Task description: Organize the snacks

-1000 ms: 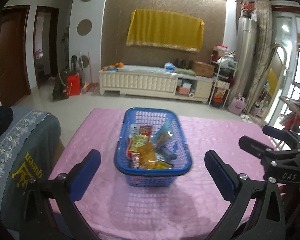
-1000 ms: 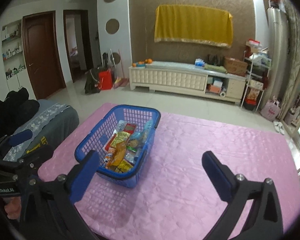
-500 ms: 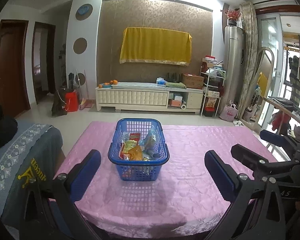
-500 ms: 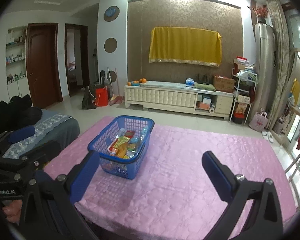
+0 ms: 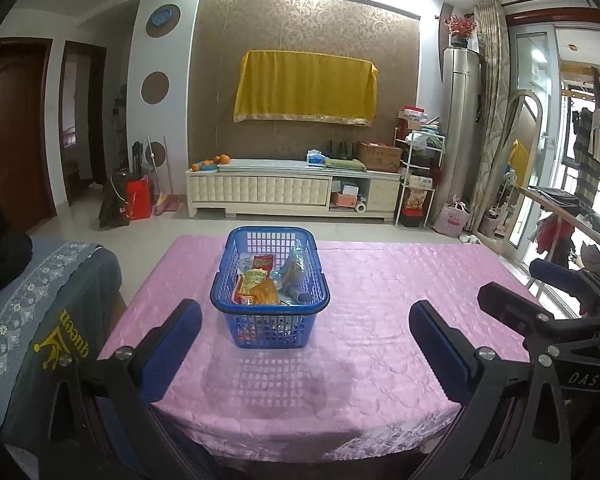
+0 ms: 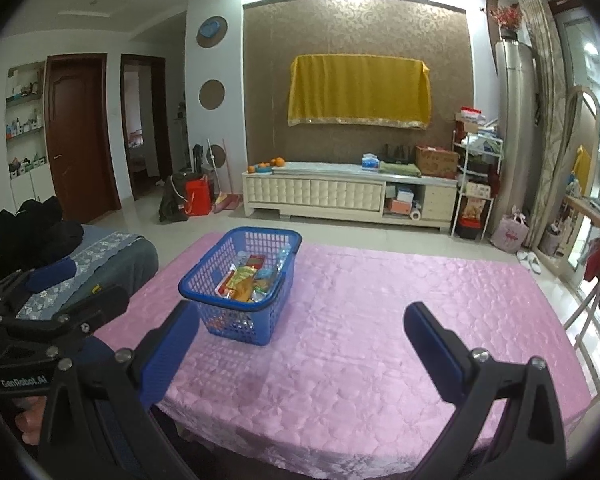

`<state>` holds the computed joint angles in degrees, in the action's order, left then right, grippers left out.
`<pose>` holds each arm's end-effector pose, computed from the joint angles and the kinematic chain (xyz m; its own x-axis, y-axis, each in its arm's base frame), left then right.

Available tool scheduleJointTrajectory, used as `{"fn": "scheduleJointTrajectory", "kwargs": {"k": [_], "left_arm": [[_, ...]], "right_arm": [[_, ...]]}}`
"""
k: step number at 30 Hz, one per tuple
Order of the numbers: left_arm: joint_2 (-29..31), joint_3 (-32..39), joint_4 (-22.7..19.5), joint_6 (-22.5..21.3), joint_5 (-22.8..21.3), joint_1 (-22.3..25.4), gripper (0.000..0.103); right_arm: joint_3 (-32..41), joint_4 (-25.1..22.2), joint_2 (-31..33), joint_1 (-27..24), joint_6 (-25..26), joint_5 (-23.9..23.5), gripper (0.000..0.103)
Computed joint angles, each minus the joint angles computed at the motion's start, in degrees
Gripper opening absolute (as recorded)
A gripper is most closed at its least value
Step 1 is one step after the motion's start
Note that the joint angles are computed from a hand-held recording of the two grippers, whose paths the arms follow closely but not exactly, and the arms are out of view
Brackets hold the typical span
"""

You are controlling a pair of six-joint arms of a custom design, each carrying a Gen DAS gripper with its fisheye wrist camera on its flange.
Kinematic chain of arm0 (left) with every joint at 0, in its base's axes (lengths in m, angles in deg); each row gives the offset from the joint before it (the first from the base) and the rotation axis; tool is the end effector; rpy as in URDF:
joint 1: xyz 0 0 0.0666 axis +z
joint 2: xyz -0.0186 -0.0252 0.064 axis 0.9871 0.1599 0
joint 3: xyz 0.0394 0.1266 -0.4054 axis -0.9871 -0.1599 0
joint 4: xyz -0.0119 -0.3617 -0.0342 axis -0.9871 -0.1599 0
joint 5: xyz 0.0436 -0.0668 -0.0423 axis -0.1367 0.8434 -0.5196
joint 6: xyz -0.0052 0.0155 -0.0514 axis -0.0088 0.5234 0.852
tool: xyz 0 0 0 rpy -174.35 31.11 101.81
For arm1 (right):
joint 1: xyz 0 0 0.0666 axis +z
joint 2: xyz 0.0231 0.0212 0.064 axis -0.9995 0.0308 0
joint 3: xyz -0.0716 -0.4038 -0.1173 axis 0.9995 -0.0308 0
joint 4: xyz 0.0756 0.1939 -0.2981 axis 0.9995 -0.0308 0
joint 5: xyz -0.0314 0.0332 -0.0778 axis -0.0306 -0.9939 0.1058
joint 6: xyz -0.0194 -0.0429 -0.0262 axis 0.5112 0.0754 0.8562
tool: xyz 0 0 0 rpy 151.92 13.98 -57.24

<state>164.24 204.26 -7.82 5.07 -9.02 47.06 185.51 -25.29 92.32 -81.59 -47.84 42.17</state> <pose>0.3489 -0.2301 0.7062 -0.4306 0.1351 -0.8924 0.4410 0.8941 -0.0774 0.3025 0.0275 0.7017 -0.4554 0.0866 -0.8861 0.1284 0.9912 0.0309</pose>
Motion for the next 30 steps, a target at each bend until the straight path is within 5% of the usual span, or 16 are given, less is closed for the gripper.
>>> {"fn": "scheduleJointTrajectory", "kwargs": {"k": [30], "left_arm": [[-0.4, -0.6, -2.2, 1.5, 2.1, -0.1, 0.103]], "right_arm": [[0.0, -2.6, -1.3, -0.8, -1.2, -1.9, 0.103]]}}
